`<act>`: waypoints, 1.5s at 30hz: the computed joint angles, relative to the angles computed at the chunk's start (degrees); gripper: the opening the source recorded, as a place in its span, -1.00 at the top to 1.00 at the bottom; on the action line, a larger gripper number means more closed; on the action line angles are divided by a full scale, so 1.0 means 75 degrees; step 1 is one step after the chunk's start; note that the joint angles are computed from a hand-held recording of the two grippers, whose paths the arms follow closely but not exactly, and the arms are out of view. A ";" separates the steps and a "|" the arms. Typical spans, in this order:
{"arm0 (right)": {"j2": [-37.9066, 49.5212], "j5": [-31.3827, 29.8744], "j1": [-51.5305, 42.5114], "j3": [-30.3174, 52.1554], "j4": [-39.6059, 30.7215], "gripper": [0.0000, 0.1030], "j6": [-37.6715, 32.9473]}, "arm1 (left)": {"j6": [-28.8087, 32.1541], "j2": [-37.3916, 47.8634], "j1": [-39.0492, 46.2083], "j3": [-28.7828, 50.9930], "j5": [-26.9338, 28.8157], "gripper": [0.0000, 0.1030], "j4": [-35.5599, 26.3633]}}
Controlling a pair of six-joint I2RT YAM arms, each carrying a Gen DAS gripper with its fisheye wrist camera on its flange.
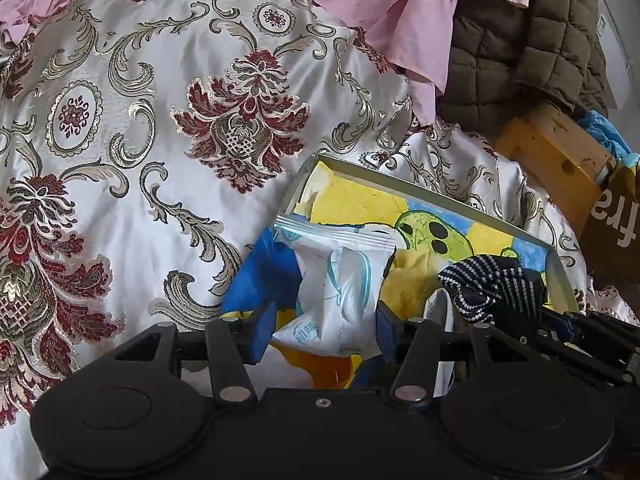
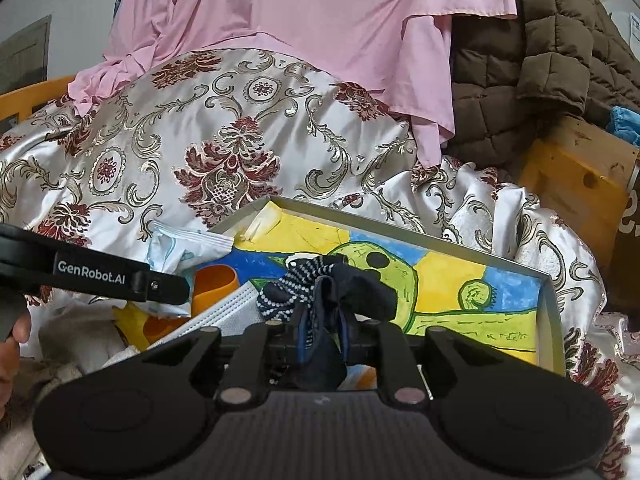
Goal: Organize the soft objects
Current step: 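Lower the packet and navy sock into the tray and open both tools, then move both tools back above the remaining pile of soft items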
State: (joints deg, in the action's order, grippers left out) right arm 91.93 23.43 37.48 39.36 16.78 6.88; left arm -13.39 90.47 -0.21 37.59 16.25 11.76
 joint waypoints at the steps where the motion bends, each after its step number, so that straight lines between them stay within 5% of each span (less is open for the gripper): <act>1: -0.0024 -0.0014 -0.0009 -0.0021 0.0001 0.62 0.0010 | 0.0019 -0.0013 -0.0010 0.0007 -0.0026 -0.07 -0.0030; 16: -0.0940 0.0090 -0.0030 -0.0356 -0.0527 -0.08 0.0140 | 0.0079 -0.0719 -0.0187 -0.0195 -0.0240 -0.25 -0.0542; 25: -0.2338 0.0486 0.0258 -0.0698 -0.1327 -0.46 0.0233 | 0.0055 -0.2076 -0.0212 -0.0682 -0.0329 -0.44 -0.1184; 36: -0.4885 0.1699 0.1569 -0.1172 -0.3150 -0.82 0.0963 | -0.0074 -0.5376 0.0013 -0.1583 -0.0101 -0.69 -0.2924; 45: -0.5966 0.3720 0.3984 -0.0959 -0.5312 -0.94 0.2464 | -0.0060 -0.9160 0.0355 -0.2072 0.0001 -0.88 -0.5616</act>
